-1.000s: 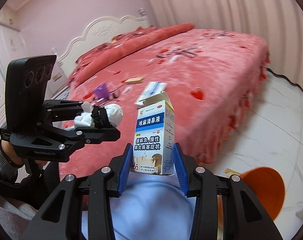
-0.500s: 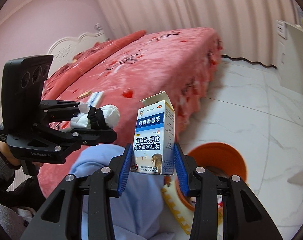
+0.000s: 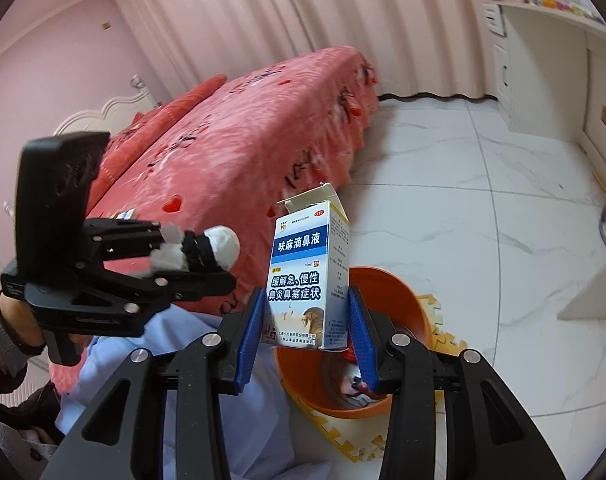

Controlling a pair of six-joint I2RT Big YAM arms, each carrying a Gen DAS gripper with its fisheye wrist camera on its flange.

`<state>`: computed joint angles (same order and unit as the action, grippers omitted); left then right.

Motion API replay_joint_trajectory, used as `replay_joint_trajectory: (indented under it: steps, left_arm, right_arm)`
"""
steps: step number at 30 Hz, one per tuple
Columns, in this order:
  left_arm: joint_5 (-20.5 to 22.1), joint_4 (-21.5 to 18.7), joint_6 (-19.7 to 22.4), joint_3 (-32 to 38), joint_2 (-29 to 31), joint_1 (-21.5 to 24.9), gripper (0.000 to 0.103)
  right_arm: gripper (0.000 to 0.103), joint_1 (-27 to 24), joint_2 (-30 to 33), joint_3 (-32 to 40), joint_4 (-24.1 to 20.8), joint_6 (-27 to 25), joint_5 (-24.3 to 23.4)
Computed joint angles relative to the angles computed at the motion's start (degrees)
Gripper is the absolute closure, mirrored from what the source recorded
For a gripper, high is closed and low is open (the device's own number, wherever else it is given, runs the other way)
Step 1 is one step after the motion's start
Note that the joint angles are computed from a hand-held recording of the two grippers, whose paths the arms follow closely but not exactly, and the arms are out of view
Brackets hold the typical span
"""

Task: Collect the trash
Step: 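Open the left tool over the bin while the right tool drops the medicine box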

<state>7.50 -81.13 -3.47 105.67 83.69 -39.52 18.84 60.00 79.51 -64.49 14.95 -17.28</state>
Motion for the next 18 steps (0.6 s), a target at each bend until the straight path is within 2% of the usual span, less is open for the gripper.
replay_joint_trajectory:
  steps: [11, 14, 15, 18]
  left_arm:
    - [-0.59, -1.93, 2.20, 4.43, 6.25, -0.48, 0.059]
    - [-1.99, -1.24, 2.28, 4.25, 6.52, -0.68, 0.042]
    - [-2.47, -1.13, 2.15, 4.24, 6.59, -0.69, 0.033]
    - [-3.03, -1.07, 1.70, 4.15, 6.60, -0.52, 0.030]
  right_arm:
    - [0.061, -3.88, -0.54, -4.56, 1.67, 0.11, -1.00]
    - [0.061, -3.86, -0.34, -4.77, 1.79, 0.58, -0.76]
    - [0.061, -3.93, -0.24, -4.89, 1.82, 0.61, -0.77]
    - [0.061, -3.92, 0.15, -5.02, 1.90, 0.67, -0.98]
